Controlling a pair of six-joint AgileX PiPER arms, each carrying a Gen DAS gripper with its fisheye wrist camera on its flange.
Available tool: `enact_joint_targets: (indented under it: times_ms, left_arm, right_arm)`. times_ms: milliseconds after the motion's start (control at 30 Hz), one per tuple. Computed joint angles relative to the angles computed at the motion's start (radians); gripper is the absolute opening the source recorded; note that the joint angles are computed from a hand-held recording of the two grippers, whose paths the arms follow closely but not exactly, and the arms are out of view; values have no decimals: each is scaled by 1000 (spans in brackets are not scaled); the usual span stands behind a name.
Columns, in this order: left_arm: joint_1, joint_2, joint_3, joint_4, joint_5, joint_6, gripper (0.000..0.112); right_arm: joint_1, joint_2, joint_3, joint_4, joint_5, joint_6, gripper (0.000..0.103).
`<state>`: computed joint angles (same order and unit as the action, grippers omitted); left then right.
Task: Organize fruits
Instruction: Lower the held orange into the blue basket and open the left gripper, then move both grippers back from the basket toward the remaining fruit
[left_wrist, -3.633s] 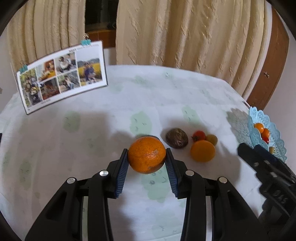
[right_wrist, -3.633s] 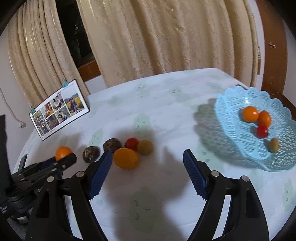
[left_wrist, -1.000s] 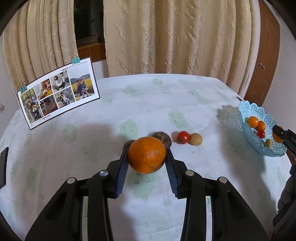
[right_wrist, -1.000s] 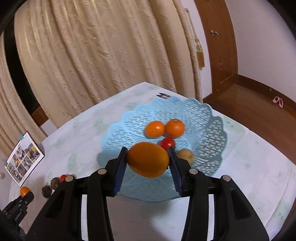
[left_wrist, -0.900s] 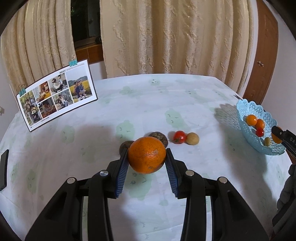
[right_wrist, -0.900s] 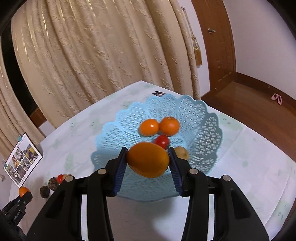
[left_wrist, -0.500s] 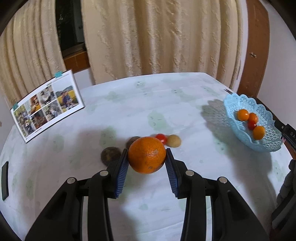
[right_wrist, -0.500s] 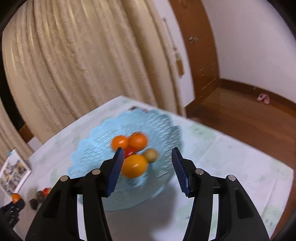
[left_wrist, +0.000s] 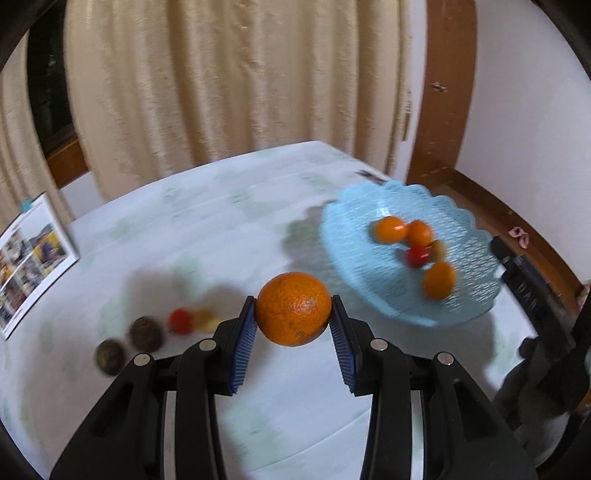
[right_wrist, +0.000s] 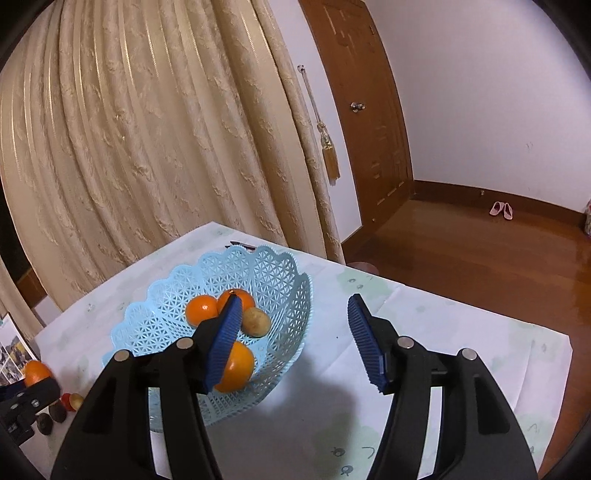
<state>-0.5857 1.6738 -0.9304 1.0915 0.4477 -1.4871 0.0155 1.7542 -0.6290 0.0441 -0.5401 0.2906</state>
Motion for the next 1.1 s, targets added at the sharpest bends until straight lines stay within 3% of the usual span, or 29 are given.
enact_joint_targets:
  times_ms: [500,567,633,1100]
  left_arm:
    - [-6,164,-213,-244,-112,268,40]
    - [-3,159,-206,-210,-128,229,43]
    - [-1,144,-188,-145,-140,162,63]
    - [38,-7,-49,85,-91,-95,77]
  right_arm:
    - [-11,-6,20,-37,-27,54,62]
    - [-14,-5,20,-42,-27,61,62]
    - [-14,-7,22,-43,-27,62,63]
    - [-19,-11,45,-36,-73,60,64]
